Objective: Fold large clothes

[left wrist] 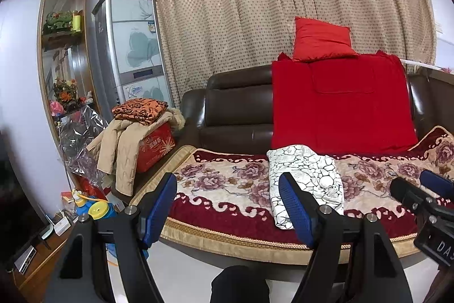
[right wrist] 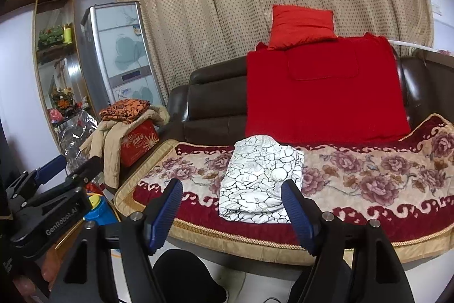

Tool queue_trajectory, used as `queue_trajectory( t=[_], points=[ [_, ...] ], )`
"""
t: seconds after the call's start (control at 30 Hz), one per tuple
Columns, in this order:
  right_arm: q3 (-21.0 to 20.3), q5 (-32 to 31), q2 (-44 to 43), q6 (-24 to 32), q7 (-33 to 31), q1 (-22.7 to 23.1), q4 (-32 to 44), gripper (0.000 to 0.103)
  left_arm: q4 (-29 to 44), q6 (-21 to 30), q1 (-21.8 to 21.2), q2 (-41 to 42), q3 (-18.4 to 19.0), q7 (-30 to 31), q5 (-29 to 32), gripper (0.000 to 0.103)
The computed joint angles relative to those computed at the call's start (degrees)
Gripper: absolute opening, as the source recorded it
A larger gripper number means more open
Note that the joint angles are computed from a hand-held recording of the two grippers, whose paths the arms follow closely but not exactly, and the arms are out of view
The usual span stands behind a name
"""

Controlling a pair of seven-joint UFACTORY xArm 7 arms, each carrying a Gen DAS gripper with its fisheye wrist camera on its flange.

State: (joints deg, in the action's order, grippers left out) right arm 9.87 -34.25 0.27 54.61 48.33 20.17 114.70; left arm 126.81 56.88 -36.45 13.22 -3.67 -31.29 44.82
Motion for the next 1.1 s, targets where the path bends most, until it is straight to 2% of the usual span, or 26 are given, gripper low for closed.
queue_trajectory(
  t=[0.2,0.57,1.1],
  points=[
    [-0.28,-0.81,-2.14,-1.64,3.44,-1.75,-3.05,0.075,0.92,-0.04,-0.51,0.88,0.05,0.52,-0.49,0.075],
    [0.05,0.27,-2.02,-1.87,3.81,-3.30,-4.48,0.075,4.52,1.72,-2.18,4.16,1.58,2.35,-2.47,0.075],
    [-0.17,0.74,-1.34,-1.63,4.19,-3.43,-4.37,0.075,4.34,1.52,-2.25,4.62,2.48,2.82,-4.08,0.075]
  ],
)
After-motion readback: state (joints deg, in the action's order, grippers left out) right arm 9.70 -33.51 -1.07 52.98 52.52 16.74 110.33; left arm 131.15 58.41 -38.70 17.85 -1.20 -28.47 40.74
